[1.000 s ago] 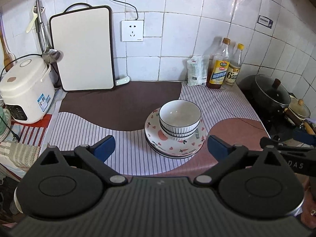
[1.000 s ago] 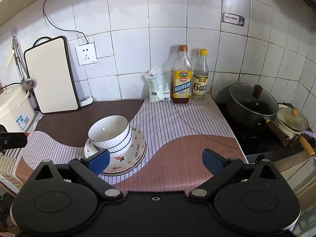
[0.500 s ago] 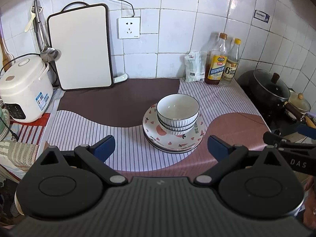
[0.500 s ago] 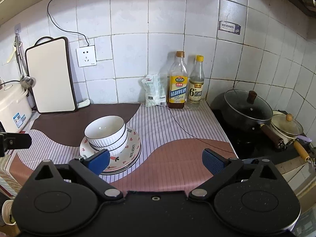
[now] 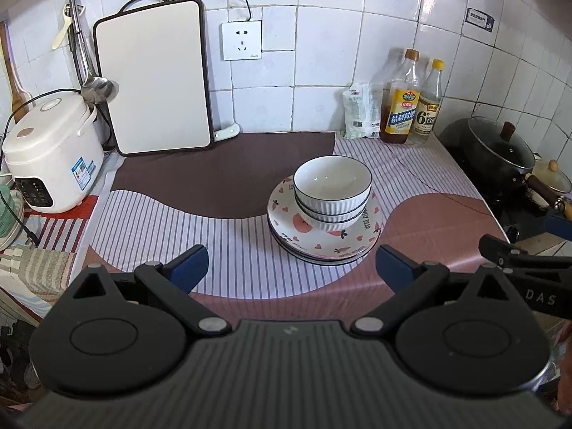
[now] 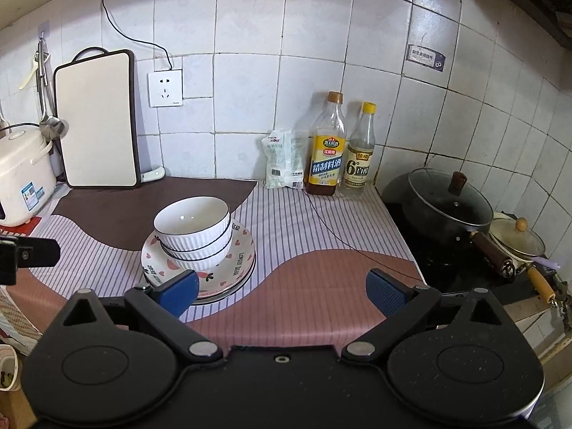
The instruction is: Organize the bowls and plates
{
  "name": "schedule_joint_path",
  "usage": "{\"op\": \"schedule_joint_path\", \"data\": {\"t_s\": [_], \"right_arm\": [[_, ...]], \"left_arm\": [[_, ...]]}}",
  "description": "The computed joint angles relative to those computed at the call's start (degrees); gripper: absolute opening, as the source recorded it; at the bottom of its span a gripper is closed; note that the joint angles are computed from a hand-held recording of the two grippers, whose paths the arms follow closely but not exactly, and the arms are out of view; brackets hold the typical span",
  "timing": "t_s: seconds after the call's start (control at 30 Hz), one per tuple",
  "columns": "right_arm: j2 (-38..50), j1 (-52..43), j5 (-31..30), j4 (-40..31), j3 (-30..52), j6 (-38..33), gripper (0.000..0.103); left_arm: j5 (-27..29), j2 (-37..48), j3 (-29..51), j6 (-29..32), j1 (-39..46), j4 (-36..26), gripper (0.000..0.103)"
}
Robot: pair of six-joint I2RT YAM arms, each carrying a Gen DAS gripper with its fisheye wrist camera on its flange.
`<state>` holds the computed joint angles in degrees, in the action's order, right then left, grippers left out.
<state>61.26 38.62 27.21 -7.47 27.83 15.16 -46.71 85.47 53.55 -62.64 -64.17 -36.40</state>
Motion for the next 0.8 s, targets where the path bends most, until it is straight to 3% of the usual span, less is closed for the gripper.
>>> {"op": "schedule_joint_path", "data": {"t_s": [0.8], "right_arm": [[1.43,-0.89,-1.63,-0.85,0.3,2.26,0.101]], "left_arm": [[2.87,0.02,-0.15,-0.7,0.85,-2.22,0.101]]}}
